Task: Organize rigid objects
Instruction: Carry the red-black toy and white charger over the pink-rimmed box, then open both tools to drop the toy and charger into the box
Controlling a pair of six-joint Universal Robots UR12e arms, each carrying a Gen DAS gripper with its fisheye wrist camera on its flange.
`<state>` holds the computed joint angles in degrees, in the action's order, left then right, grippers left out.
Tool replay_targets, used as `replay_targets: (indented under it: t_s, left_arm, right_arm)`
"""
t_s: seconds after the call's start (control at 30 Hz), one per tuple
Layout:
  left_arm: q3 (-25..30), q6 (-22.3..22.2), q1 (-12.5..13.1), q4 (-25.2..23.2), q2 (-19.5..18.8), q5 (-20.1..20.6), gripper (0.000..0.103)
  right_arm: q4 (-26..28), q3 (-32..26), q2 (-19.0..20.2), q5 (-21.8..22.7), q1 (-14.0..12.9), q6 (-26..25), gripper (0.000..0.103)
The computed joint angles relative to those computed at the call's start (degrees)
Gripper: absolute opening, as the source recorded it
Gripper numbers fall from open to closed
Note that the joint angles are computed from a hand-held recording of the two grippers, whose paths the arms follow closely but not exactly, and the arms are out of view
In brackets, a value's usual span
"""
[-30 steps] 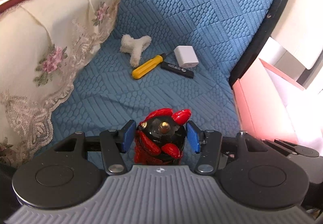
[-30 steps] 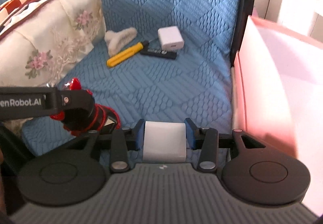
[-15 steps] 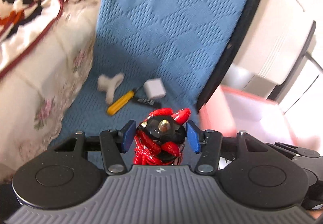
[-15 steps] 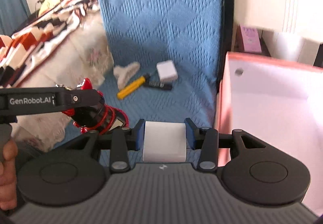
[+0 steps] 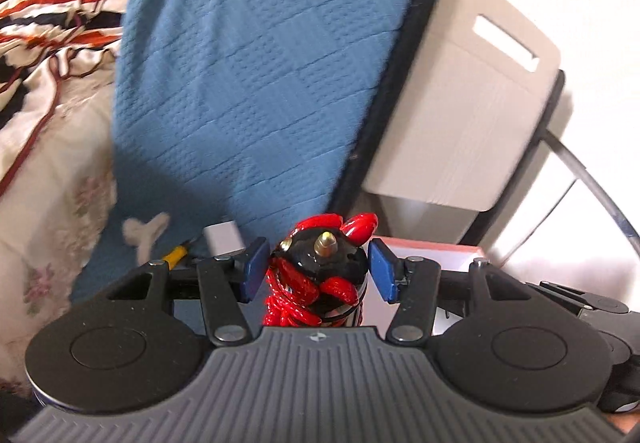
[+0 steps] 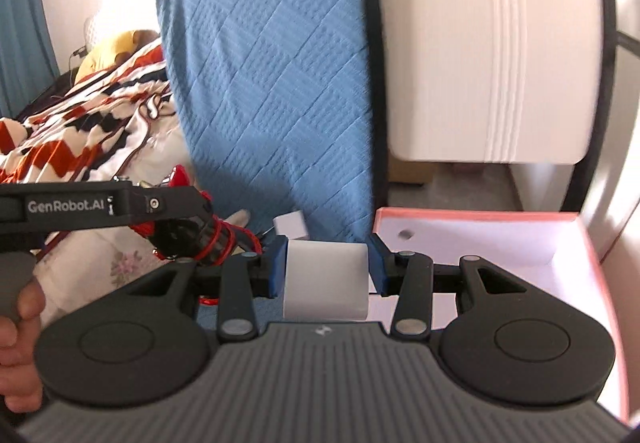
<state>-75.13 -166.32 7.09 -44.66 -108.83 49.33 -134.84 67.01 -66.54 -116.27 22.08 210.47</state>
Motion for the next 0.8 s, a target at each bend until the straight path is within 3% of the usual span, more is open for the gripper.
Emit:
replay_targets:
  t_s: [0.13, 0.33, 0.63, 0.8]
  left_arm:
    - [0.27, -0.58, -1.84, 0.06, -0.20, -0.94, 0.060]
    - [-0.17, 2.26, -5.11, -4.82, -0.87, -0.08, 0.060]
    - [-2.51, 5.93, -8.65, -9.25, -1.85, 3.92, 0.060]
    - [-3.44, 7.44, -10.20, -11.29, -2.44, 7.10, 0.060]
  right_arm:
    - [-0.45, 2.76, -2.20, -1.60, -0.81, -0.34, 0.045]
    - [0.14, 8.96, -5.93, -0.57, -2.83, 1.85, 0.045]
    - [3.43, 18.05, -9.91, 3.76, -5.66, 7.89, 0.045]
    - [4.78, 20.70, -10.48, 7.03, -6.86, 8.25, 0.043]
